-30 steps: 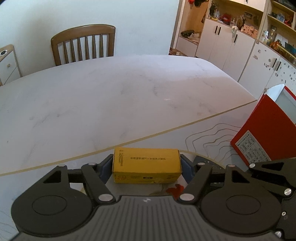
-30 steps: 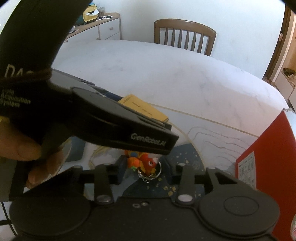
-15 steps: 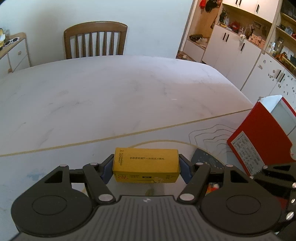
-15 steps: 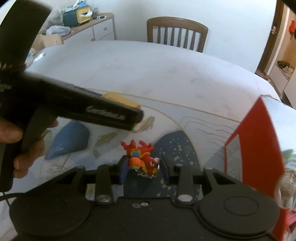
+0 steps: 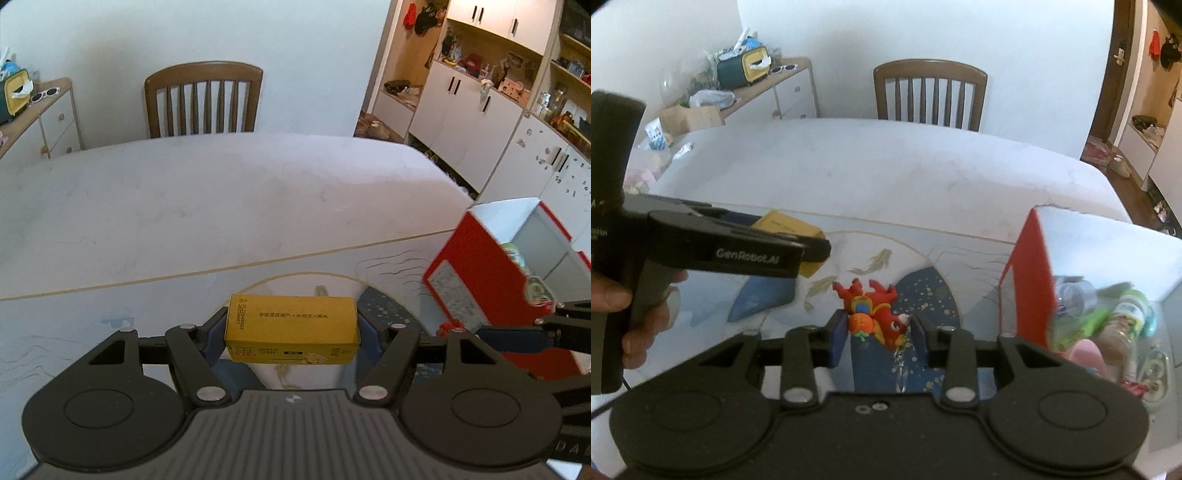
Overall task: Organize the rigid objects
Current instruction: 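Carry the yellow box into the shoebox with the left gripper while the right carries the keychain there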
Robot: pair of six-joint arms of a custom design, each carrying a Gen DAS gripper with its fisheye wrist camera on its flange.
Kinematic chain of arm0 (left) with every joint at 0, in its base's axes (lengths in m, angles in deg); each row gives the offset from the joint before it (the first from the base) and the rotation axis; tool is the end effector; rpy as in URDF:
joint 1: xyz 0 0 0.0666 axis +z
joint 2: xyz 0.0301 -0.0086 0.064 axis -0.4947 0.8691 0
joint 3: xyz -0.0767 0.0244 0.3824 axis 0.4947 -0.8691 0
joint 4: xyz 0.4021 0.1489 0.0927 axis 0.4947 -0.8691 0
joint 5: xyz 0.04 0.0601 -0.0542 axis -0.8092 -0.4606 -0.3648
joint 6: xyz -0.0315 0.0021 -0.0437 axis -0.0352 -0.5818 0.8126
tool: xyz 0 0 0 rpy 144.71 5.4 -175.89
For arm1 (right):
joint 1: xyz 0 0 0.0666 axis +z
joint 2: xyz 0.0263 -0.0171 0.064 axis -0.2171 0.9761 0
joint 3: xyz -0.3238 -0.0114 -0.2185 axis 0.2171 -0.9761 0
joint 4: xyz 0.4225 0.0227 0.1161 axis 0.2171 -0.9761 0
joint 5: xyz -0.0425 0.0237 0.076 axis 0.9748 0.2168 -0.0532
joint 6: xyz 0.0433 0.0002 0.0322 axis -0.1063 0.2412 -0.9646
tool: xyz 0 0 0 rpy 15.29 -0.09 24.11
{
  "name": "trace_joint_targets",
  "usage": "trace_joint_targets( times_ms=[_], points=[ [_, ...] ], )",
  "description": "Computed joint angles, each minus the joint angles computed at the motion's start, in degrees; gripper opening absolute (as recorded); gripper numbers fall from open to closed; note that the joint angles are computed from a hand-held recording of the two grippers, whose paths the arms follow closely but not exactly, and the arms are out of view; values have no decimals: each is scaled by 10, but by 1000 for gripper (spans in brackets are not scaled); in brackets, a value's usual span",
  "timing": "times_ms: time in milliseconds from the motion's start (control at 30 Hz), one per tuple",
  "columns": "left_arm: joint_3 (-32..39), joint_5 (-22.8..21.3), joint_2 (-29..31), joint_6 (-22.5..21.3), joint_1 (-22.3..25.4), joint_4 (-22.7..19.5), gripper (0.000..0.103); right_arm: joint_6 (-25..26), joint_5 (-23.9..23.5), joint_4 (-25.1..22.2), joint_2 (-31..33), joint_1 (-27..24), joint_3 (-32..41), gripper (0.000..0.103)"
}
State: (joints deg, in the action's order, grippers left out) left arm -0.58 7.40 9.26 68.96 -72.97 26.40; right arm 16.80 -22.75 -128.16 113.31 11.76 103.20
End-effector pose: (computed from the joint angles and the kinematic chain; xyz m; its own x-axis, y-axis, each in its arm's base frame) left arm 0.3930 -0.3528 0.4513 -0.7420 -0.1120 -0.6610 -0.0017 0.9863 -0.1651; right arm 0.4053 0.1878 0.4652 -0.6683 -0.3930 -0.6316 -0.5427 0.8383 0.0526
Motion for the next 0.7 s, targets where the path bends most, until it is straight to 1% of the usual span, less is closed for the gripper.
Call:
trace_joint_targets(
  times_ms=[133,333,500,700],
  points=[
    [20,-12,-4,2,-15,-22,70,-4,-10,-11,-14,-8,7,36],
    [53,-26,-5,-1,-38,-42,70,-2,-23,-27,-40,-30,16,36],
    [84,-40,4,-11,-57,-45,70,6,-39,-40,-53,-59,24,36],
    [137,-53,37,-23,-78,-56,70,28,-62,-47,-65,-105,28,36]
  ],
)
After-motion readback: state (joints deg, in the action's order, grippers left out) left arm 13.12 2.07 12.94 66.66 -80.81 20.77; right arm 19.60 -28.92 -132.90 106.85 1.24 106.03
